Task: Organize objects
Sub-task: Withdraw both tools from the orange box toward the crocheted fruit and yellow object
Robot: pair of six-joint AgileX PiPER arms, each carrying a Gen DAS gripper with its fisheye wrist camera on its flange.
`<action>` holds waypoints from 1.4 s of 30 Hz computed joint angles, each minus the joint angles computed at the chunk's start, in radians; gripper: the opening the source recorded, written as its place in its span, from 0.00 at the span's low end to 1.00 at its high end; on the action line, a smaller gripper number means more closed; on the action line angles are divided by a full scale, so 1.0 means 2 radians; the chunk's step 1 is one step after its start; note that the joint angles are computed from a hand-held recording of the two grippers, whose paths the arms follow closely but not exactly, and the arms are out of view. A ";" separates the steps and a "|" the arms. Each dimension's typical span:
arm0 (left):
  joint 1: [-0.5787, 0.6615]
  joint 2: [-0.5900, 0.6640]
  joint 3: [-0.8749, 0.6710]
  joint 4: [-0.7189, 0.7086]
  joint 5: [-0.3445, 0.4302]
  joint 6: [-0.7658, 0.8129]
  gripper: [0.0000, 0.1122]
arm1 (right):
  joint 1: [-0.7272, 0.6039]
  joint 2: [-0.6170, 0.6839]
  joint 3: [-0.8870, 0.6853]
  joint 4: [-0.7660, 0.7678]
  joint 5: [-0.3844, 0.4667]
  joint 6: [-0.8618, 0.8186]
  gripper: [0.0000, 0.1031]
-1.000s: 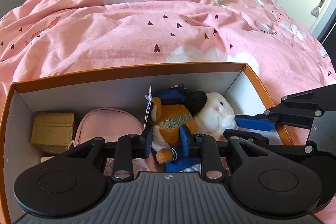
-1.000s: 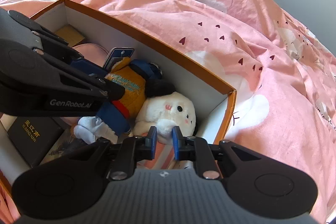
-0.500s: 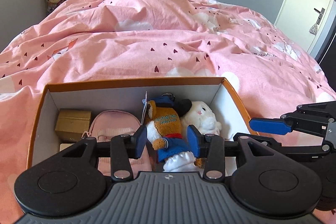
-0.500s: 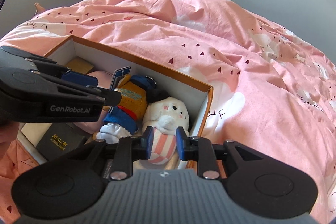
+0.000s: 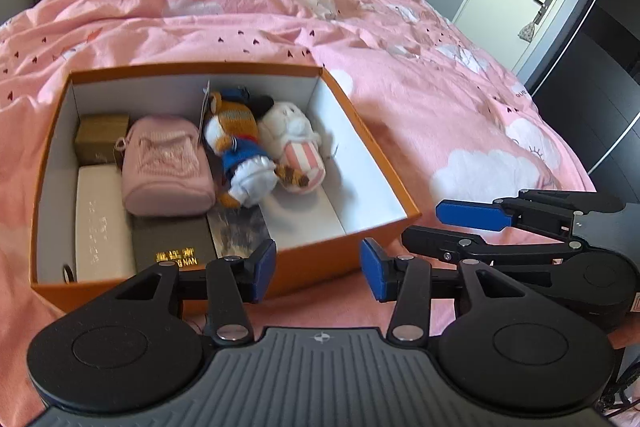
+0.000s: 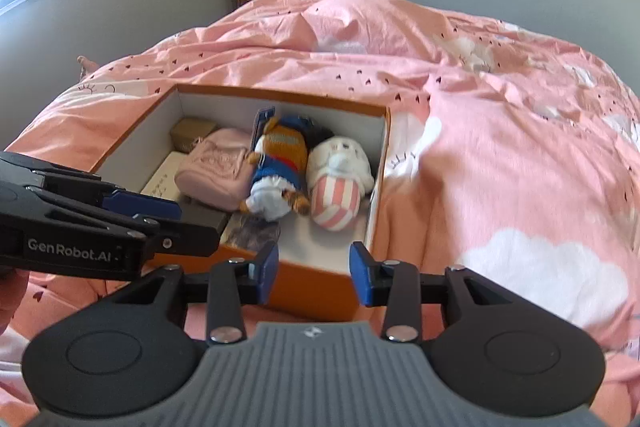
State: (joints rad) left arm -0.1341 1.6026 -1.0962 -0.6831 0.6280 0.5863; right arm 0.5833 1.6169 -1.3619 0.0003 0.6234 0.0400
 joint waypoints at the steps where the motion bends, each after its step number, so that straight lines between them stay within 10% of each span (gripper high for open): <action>1: 0.001 0.000 0.006 -0.001 0.002 0.004 0.48 | 0.002 -0.007 0.016 -0.004 0.003 0.007 0.41; 26: 0.032 0.019 0.092 -0.073 0.136 0.122 0.62 | -0.004 -0.064 0.149 0.003 0.053 0.088 0.41; 42: -0.006 0.044 0.096 -0.063 0.103 0.109 0.67 | -0.008 -0.068 0.173 -0.008 0.039 0.093 0.40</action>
